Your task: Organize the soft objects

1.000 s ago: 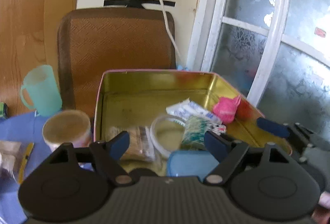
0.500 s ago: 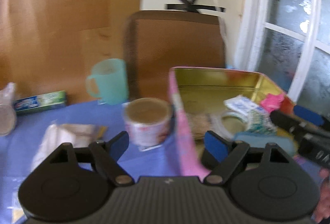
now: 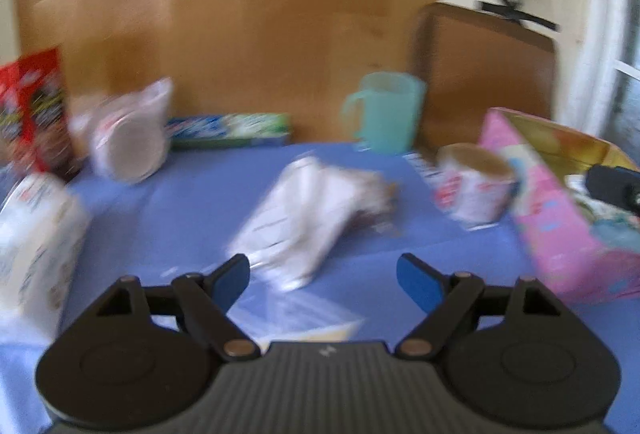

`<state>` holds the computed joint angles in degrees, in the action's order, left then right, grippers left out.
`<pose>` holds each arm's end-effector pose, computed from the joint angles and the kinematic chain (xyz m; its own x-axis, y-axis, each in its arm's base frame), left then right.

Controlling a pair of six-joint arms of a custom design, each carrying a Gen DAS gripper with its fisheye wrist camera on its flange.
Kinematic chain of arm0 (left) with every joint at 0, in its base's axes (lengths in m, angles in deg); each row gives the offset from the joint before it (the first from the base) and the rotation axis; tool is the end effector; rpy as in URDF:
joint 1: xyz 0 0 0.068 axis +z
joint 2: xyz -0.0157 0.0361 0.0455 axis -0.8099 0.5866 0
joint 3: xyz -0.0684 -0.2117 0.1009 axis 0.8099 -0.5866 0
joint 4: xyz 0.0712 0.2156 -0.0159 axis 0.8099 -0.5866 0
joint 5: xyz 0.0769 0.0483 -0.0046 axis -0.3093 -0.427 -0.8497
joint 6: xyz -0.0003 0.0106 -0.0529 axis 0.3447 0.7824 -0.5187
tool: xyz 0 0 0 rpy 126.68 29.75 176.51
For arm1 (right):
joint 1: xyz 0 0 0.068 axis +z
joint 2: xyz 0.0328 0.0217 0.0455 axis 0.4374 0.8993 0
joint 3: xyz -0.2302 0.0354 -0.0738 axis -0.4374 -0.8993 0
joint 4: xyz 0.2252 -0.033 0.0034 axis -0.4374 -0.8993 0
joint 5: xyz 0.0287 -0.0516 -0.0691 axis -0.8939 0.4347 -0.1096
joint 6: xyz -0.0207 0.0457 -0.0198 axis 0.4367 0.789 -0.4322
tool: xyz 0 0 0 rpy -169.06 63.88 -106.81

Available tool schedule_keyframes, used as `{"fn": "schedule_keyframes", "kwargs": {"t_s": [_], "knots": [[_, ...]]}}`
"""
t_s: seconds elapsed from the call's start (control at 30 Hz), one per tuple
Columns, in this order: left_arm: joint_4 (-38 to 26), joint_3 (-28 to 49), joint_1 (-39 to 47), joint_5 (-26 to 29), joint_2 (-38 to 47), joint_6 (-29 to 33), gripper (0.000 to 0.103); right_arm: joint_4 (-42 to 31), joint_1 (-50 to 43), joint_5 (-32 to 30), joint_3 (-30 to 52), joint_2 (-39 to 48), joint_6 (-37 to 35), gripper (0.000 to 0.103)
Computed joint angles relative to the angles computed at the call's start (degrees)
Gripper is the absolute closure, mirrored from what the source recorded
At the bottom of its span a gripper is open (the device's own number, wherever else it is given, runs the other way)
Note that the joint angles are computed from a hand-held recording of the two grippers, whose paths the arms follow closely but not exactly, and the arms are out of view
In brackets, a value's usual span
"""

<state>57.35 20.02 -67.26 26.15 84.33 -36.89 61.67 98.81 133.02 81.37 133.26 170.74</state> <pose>0.2543 -0.0695 0.0643 -0.5149 0.3136 -0.7978 0.5368 0.8436 -0.0148 0.1140 0.2572 0.0740 -0.3048 0.2287 -0.9246 0.2447 0.9570 0.1560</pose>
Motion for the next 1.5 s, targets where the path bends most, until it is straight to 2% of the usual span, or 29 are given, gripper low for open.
{"fn": "schedule_keyframes", "kwargs": {"t_s": [0.17,0.2,0.23,0.27,0.33,0.4,0.47,0.53,0.57,0.6,0.73,0.77,0.8,0.87,0.93,0.97,1.0,1.07,1.17,1.2,1.27,1.37,1.4,1.43,1.5], "knots": [[6.4,3.7,12.5,3.1,11.3,1.8,0.023,17.1,-4.6,-6.7,3.1,4.4,-21.0,0.037],[3.9,5.0,14.2,5.2,11.3,0.6,0.022,21.0,-6.5,-9.1,4.2,5.9,-26.0,0.037],[5.6,4.5,16.3,9.1,11.4,-0.6,0.020,23.8,-8.4,-11.4,5.2,7.1,-29.5,0.037],[7.3,4.2,16.7,9.6,11.8,-1.0,0.020,26.5,-11.2,-14.5,7.1,8.7,-33.3,0.037],[5.2,5.4,16.7,10.6,12.1,-1.0,0.022,29.1,-16.4,-19.3,10.8,11.0,-38.4,0.037],[6.4,4.9,16.6,10.8,12.1,-1.4,0.022,27.3,-22.7,-26.0,16.8,13.4,-43.1,0.037],[5.8,5.1,17.0,11.5,11.9,-1.4,0.023,23.2,-28.6,-35.2,22.4,15.5,-42.0,0.037],[5.3,5.5,17.2,12.0,12.0,-1.8,0.023,22.4,-31.7,-42.3,24.5,17.1,-40.8,0.043],[4.9,5.6,17.4,12.4,11.9,-2.1,0.023,21.3,-32.2,-44.9,25.3,17.7,-40.9,0.067],[4.4,6.1,17.6,12.8,12.1,-2.2,0.023,21.5,-31.6,-45.2,24.4,17.6,-40.8,0.074],[3.5,6.8,18.4,14.7,12.6,-2.2,0.023,26.0,-24.6,-42.2,15.0,13.4,-37.9,0.085],[3.4,6.8,18.6,15.3,12.6,-2.1,0.023,28.3,-21.7,-41.4,11.1,12.1,-36.1,0.090],[3.3,6.7,18.9,15.9,12.7,-1.9,0.023,31.0,-19.6,-41.8,8.3,11.5,-34.7,0.090],[3.0,6.5,19.3,16.9,12.5,-1.9,0.023,35.8,-14.1,-41.9,2.7,10.7,-32.3,0.089],[2.2,7.0,20.3,19.0,12.7,-2.2,0.022,36.0,-9.8,-37.3,1.8,10.9,-33.3,0.086],[1.4,7.7,20.9,20.3,12.9,-2.3,0.021,34.4,-7.9,-34.5,2.4,11.1,-34.3,0.071],[0.7,8.2,21.6,21.7,13.1,-2.5,0.021,33.4,-7.1,-32.9,3.2,11.3,-36.2,0.043],[-0.8,9.2,22.4,23.2,13.5,-3.0,0.021,33.1,-6.3,-30.0,5.5,12.6,-41.5,0.022],[-1.8,9.5,22.7,24.4,13.4,-2.2,0.020,35.3,-10.4,-32.1,9.3,15.3,-51.7,0.022],[-3.4,10.1,22.6,25.0,13.3,-1.2,0.018,36.0,-13.2,-34.0,11.1,17.0,-54.6,0.018],[-6.6,11.1,21.9,25.5,12.6,0.8,0.005,33.5,-16.9,-36.1,16.6,20.8,-57.7,0.012],[-12.9,13.7,19.2,25.1,11.4,3.3,0.000,32.8,-20.9,-41.6,18.5,22.0,-57.9,0.009],[-15.7,15.2,17.6,24.1,11.3,4.5,0.000,33.4,-22.2,-44.7,17.8,21.4,-56.7,0.010],[-15.7,15.4,15.8,22.2,11.4,5.1,0.001,34.0,-21.9,-44.4,16.9,20.9,-55.9,0.012],[-12.4,14.9,13.1,20.1,12.2,3.0,0.002,34.6,-20.6,-42.8,16.1,20.3,-55.9,0.033]]}}
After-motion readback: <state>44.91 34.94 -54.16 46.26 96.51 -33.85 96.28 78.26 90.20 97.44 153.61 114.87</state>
